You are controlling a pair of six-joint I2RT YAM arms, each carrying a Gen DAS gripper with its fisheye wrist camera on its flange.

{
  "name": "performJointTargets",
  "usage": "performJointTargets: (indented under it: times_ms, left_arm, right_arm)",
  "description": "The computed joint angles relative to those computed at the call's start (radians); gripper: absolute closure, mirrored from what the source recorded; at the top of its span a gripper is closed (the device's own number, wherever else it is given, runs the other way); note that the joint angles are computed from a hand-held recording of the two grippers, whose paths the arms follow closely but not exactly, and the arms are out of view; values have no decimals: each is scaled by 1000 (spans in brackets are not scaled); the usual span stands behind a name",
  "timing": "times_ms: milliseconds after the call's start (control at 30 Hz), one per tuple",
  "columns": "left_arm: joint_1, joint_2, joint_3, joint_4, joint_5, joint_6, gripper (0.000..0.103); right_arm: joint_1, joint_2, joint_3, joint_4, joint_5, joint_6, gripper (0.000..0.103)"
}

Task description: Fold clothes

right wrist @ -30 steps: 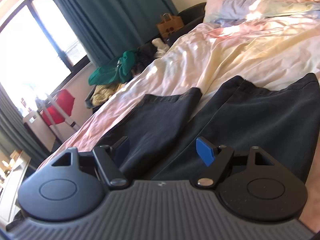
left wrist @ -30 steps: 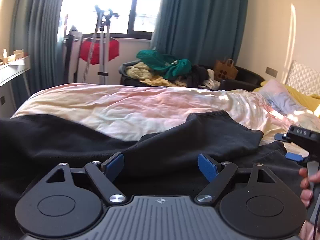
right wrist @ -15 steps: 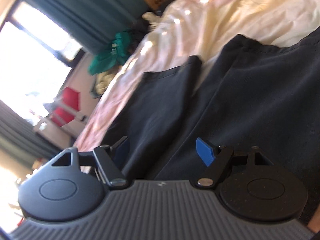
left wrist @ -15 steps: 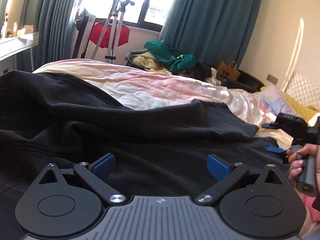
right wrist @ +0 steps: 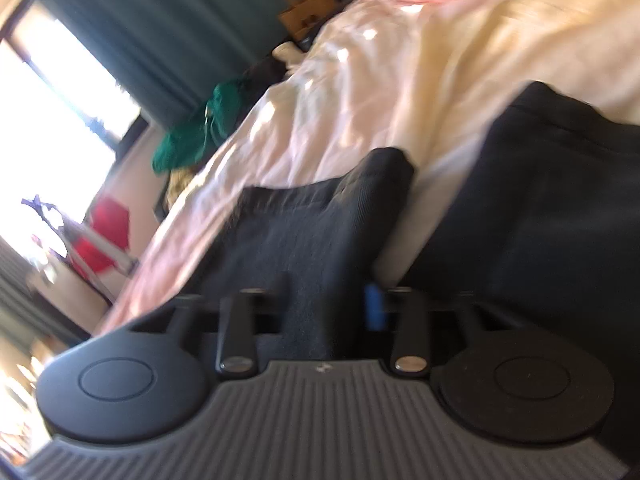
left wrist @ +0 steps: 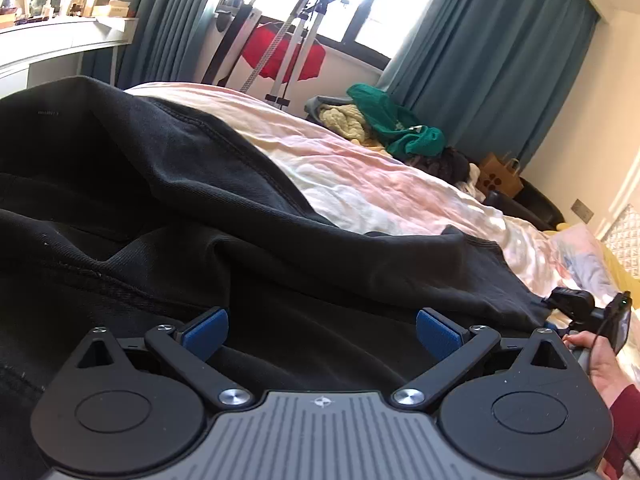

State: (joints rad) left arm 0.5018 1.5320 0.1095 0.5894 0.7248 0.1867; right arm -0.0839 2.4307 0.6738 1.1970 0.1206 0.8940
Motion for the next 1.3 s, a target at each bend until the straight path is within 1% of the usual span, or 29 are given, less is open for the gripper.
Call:
performJointTargets:
  times_ms: [33, 67, 100, 133, 200, 267, 333, 400, 467, 533, 567, 667, 733, 800, 833, 900, 967, 1000, 1067, 1100, 1133, 1167, 1200, 1233, 1267, 1300]
  left_arm:
    - [-10, 27, 6, 25, -7, -5, 2]
    - [-22, 51, 12, 47, -14, -7, 2]
    - [-40, 68, 17, 63, -28, -2, 1]
    - [-64, 78, 24, 70, -52, 12, 2]
    - [-89, 99, 28, 102, -70, 60, 2]
    - [-101, 114, 27, 140, -73, 113, 2]
    - [-102, 102, 19, 165, -56, 154, 2]
    - [-104, 66, 49, 113, -5, 216, 2]
    - [-146, 32, 112, 41, -1, 249, 2]
    - [-215, 65, 209, 14, -27, 247, 2]
    - [-252, 94, 277, -25, -49, 254, 2]
    - [-351, 221, 552, -248, -142, 310, 4]
    - [-394, 332, 728, -385, -197, 405, 9]
    - [-431, 450, 906, -525, -258, 515, 9]
    - [-444, 517, 1002, -616, -287, 561, 12]
    - [-461, 637, 1184, -798, -339, 622, 13]
    - [-470, 739, 1322, -961, -399, 673, 13]
    - [-470, 778, 1372, -1024, -412, 697, 13]
    - [-467, 813, 1422, -1099, -404, 729, 14]
    - [-464, 827, 1443, -1132, -390, 749, 25]
    - [-458, 834, 1459, -1165, -362, 769, 44]
    - [-452, 844, 1483, -1209, -338, 784, 56]
    - [-449, 839, 1480, -1222, -323, 802, 69]
    - [-448, 814, 1441, -1191, -318, 823, 87]
    - [-446, 782, 1394, -1144, -308, 833, 102]
    - [-439, 742, 1335, -1075, -290, 826, 101]
  right_arm:
    - [15, 6, 13, -14, 21, -17, 86]
    - [29, 10, 13, -6, 55, -20, 88]
    - [33, 8, 7, 8, 70, -10, 94]
    - [33, 3, -4, 28, 82, 8, 96]
    - [29, -12, -41, 103, 104, 46, 98]
    - [32, -35, -79, 179, 136, 28, 98]
    - [17, -58, -115, 208, 162, 55, 98]
    - [-3, -65, -136, 209, 171, 66, 98]
    - [-28, -52, -136, 182, 159, 56, 98]
    - [-54, -38, -134, 154, 149, 45, 98]
    - [-68, -25, -126, 141, 133, 47, 98]
    - [-105, 28, -119, 180, 79, 93, 98]
    - [-101, 34, -112, 182, 82, 94, 98]
    - [-86, 30, -104, 167, 106, 66, 98]
    - [-82, 30, -100, 162, 113, 57, 98]
    - [-86, 31, -94, 160, 107, 57, 98]
    - [-97, 40, -98, 183, 87, 81, 98]
    - [-101, 45, -103, 199, 78, 96, 98]
    - [-105, 50, -106, 221, 70, 101, 98]
    - [-104, 51, -105, 223, 72, 95, 98]
    - [-103, 51, -104, 226, 75, 89, 98]
    - [-98, 47, -101, 215, 84, 89, 98]
    - [-92, 43, -98, 203, 95, 90, 98]
    - [-86, 39, -96, 191, 105, 91, 98]
    - [-80, 30, -98, 182, 113, 92, 98]
    - [-75, 20, -100, 172, 121, 94, 98]
